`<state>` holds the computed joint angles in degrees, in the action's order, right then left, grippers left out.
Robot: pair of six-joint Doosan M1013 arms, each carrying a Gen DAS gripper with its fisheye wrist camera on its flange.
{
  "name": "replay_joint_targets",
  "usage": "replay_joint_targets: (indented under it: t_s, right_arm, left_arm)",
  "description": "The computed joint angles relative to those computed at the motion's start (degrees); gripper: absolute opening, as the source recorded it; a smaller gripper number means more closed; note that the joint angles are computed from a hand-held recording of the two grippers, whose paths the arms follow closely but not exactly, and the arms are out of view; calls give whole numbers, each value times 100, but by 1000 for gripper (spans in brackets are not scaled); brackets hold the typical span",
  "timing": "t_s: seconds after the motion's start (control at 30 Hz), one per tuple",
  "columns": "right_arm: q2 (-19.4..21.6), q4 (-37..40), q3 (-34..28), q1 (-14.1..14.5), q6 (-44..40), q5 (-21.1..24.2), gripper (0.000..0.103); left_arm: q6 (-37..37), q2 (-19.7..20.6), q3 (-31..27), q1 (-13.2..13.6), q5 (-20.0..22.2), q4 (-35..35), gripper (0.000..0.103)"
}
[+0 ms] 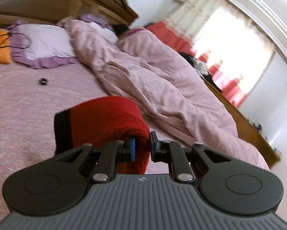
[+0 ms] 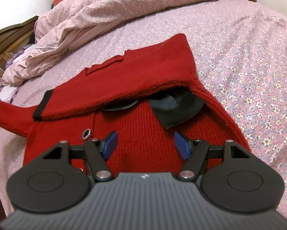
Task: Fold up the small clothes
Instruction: 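Lift the sleeve with the left gripper and fold it across the cardigan body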
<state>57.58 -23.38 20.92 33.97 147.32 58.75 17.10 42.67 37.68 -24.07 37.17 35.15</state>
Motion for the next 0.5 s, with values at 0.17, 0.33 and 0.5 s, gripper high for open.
replay_joint_targets:
  t_s: [0.17,0.33,0.5]
  right_arm:
    - [-205,-142,391,-5,156,-239,68]
    - [-372,-256,729,-12,290,-410,68]
    - [-483,-328,962,-29,410,-528,68]
  left_arm:
    - [1048,391,-723,-134,184,-784,17]
    - [1882,833,-1451,-267,527,-1465,17]
    - [2515,1347,-2276,-376,1024,-2069,17]
